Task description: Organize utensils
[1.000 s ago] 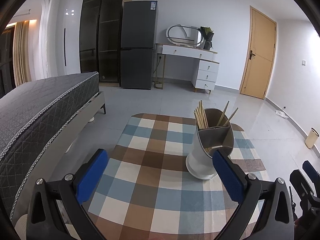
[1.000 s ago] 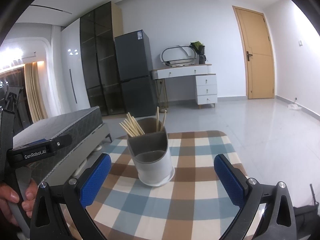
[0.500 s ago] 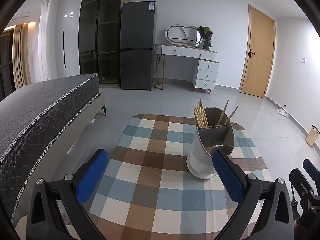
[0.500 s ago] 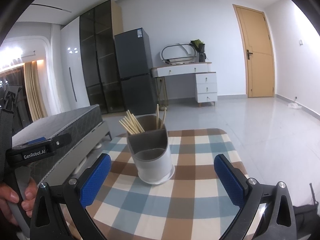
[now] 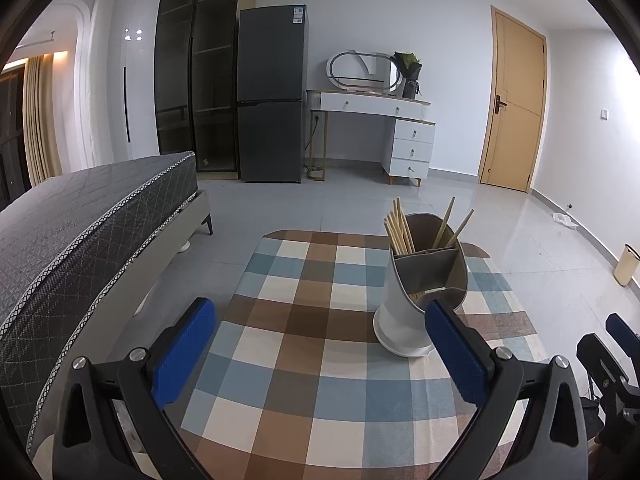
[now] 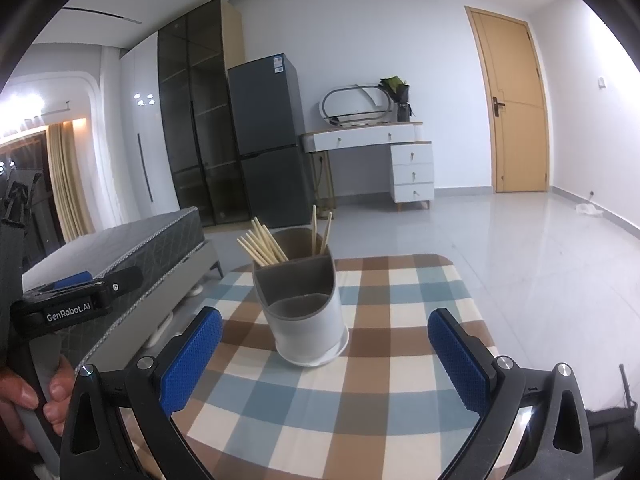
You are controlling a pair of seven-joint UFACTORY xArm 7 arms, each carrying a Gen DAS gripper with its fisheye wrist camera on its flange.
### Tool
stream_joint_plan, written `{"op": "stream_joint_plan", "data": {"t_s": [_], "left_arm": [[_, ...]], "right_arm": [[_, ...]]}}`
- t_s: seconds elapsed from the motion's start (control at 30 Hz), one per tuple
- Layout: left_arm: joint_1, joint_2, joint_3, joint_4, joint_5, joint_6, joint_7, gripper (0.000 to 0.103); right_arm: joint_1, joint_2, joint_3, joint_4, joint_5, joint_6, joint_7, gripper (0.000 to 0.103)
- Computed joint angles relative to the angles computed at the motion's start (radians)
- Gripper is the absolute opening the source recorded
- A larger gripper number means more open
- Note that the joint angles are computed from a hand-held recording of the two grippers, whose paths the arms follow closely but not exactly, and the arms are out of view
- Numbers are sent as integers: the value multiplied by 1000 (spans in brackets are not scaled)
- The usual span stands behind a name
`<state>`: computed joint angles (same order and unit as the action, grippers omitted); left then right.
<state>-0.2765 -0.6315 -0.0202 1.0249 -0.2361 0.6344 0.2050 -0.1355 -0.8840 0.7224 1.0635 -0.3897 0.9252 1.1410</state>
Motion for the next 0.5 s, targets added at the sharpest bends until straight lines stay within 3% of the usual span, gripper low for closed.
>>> {"op": "stream_joint_plan", "data": {"t_s": [0.5], "left_arm": [[0, 3, 3, 11, -4, 30, -9, 102]], "right_arm": [[5, 8, 4, -1, -4, 4, 7, 103]]}}
